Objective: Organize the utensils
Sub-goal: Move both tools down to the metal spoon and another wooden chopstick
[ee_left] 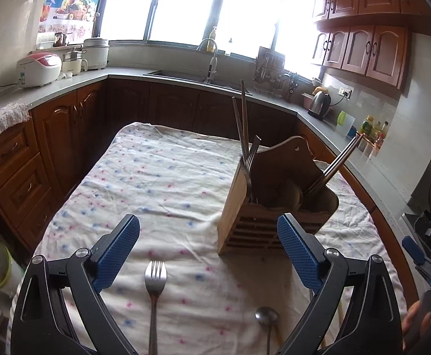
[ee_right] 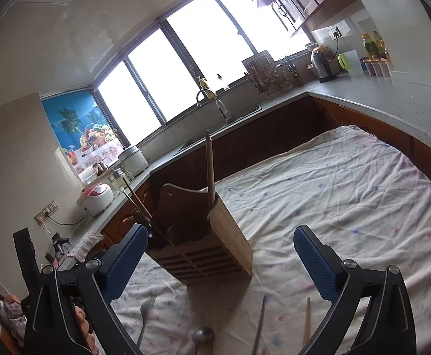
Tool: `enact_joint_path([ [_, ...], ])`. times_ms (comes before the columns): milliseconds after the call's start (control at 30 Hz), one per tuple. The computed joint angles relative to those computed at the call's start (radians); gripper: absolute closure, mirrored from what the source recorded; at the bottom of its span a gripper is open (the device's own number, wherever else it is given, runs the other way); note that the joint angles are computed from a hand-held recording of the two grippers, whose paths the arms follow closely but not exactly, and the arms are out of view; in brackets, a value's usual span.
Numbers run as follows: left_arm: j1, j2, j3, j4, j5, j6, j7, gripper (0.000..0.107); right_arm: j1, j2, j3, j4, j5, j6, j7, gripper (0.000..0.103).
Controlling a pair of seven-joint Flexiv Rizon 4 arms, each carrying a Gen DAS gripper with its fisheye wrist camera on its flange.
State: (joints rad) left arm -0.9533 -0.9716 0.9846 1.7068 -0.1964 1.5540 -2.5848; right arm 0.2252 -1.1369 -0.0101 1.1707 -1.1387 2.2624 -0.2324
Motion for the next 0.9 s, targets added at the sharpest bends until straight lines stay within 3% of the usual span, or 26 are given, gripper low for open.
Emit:
enact_joint_path([
  [167, -0.038, 0.024, -0.026, 0.046, -0.002, 0.015, -0.003, 0.011, 0.01, 0.11, -0.017, 0.238, 0.125, 0.01, -0.175, 0.003],
  [400, -0.096, 0.024, -0.038, 0.086, -0.01, 0.006, -0.015, 0.011, 0.019, 0.206, -0.017, 0.456, 0.279, -0.014, -0.379, 0.003],
  [900, -0.098, 0.037, -0.109, 0.11, 0.011, 0.007, -0.039, 0.011, -0.078, 0.223, 0.145, 0.579, 0.328, -0.095, -0.564, 0.003],
])
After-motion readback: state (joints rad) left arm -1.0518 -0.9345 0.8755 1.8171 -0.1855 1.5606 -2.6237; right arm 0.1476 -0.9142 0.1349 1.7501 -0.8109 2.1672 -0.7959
